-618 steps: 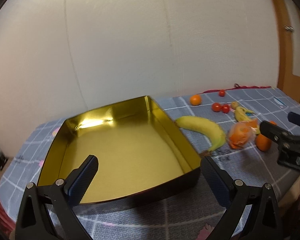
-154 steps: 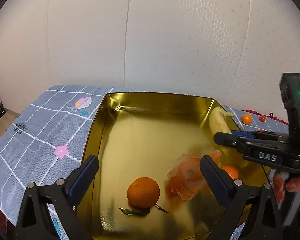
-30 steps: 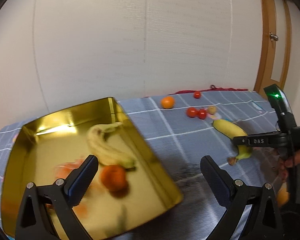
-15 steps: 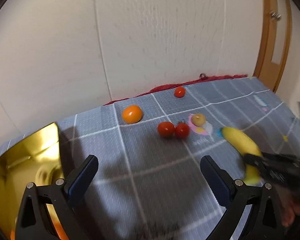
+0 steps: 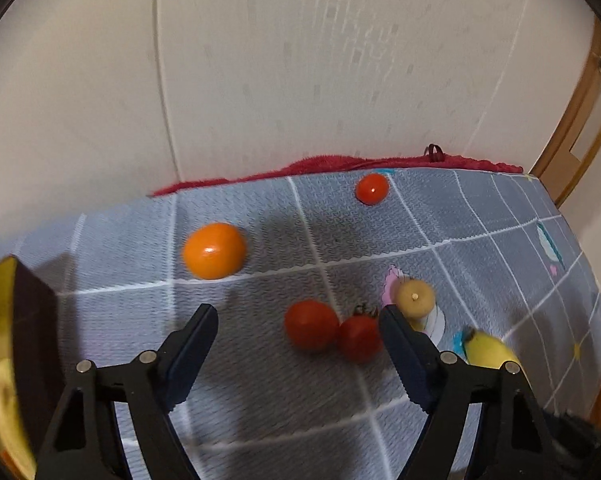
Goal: Organize fruits
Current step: 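Lift the second banana with the right gripper and hold it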
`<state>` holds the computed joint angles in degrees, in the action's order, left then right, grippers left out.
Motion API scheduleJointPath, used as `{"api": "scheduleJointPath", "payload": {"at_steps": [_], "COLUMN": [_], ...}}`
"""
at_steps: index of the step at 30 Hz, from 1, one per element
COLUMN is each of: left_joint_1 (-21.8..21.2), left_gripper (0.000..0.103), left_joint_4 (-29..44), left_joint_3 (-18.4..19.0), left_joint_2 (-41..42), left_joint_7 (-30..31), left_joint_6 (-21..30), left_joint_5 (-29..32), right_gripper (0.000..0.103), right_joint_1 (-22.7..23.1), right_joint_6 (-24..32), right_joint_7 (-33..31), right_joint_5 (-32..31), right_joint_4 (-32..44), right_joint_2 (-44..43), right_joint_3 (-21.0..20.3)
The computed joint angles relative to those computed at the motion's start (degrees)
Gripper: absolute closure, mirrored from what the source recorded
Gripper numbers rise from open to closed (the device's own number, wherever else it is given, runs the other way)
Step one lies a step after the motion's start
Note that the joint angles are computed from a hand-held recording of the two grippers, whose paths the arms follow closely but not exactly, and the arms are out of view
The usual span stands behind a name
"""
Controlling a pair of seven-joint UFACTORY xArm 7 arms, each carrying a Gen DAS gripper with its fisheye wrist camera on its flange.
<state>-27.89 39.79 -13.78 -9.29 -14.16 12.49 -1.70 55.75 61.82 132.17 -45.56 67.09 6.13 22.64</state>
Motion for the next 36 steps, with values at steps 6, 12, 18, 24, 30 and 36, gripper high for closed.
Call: {"api": "scheduleJointPath", "payload": {"at_steps": [6, 12, 18, 24, 30, 36], "left_joint_1": [-1.64, -1.38, -1.21, -1.49, -2.97, 3.29], "left_gripper": [0.036, 0.055, 0.058, 0.070, 0.070, 0.054], "left_joint_4": [2.31, 0.76, -3.30, -5.14, -6.39, -4.08], "left_joint_3": [1.59, 1.48, 1.46, 2.33, 3.27, -2.73], "left_joint_2": [2.96, 1.44, -2.33, -4.19, -5.64, -3.50], "left_joint_7": [2.74, 6.40, 6.51, 6.85, 8.74, -0.66], "left_joint_6": [0.76, 1.44, 0.71, 0.71, 0.15, -0.27], "left_joint_5": [-7.64, -10.36, -8.33, -7.25, -8.96, 3.00], "right_gripper": [0.071, 0.071, 0.071, 0.071, 0.070, 0.070], "right_joint_1": [0.08, -0.57, -0.87, -0.58, -0.20, -0.04], "right_joint_6": [0.06, -1.18, -1.08, -0.12, 0.27, 0.59], "right_joint_7": [0.02, 0.16, 0.39, 0.24, 0.65, 0.74], "right_joint_5": [-0.03, 0.16, 0.12, 0.18, -0.06, 0.14], "right_joint_4": [0.32, -0.53, -0.68, 0.01, 0.11, 0.34], "right_joint_2": [0.17, -0.52, -0.59, -0.06, -0.01, 0.04], "right_joint_3": [-0.09, -0.21, -0.03, 0.02, -0.06, -0.08]}}
